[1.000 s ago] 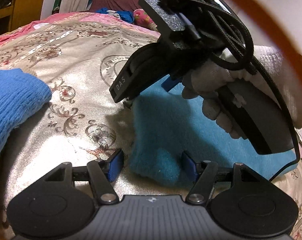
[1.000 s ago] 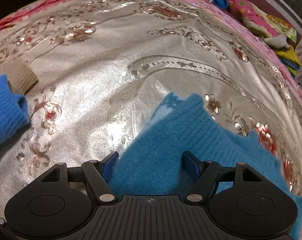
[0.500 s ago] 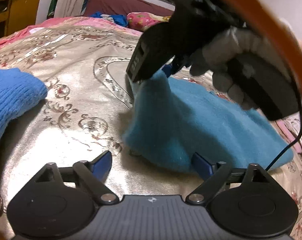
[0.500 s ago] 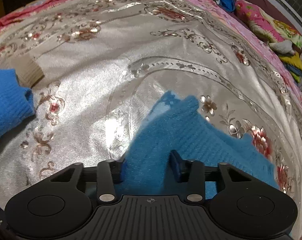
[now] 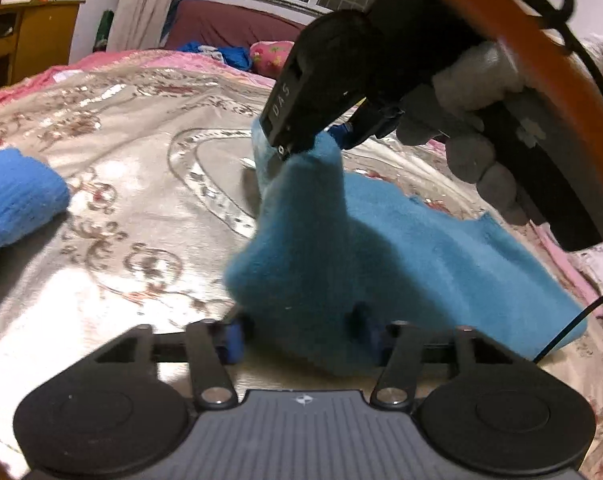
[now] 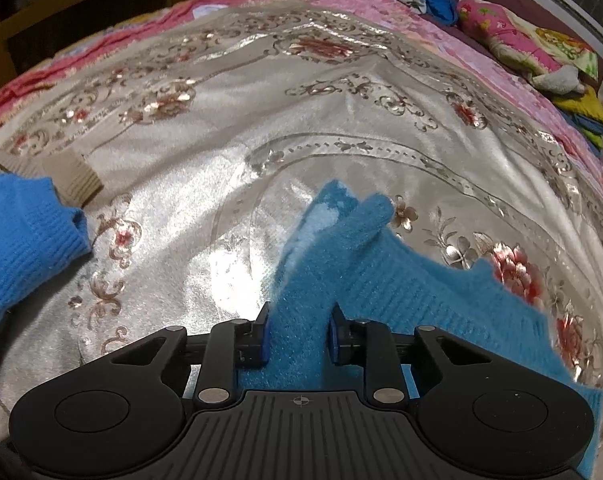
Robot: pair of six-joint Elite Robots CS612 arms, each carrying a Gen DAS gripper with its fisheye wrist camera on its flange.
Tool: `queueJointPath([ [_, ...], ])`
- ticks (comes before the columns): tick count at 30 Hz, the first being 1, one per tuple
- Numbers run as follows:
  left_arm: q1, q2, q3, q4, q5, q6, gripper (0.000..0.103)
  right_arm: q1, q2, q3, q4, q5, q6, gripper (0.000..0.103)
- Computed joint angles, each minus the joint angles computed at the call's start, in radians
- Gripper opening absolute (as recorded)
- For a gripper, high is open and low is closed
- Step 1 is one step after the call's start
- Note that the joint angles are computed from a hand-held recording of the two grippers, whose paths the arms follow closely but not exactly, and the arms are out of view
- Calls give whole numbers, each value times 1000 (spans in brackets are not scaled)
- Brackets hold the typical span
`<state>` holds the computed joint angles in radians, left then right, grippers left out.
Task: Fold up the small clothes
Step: 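Close the left gripper on the sweater while the right gripper holds its edge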
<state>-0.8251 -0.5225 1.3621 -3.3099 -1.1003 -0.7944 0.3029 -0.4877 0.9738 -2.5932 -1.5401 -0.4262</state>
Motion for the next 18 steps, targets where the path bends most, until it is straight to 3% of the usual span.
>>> queueJointPath([
  [9, -4, -3, -33, 31, 18, 6, 33, -31, -40, 58, -43, 82, 47, 21],
  [18, -10, 7, -97, 30, 7, 81, 29, -69, -80, 111, -91, 150, 99, 20],
])
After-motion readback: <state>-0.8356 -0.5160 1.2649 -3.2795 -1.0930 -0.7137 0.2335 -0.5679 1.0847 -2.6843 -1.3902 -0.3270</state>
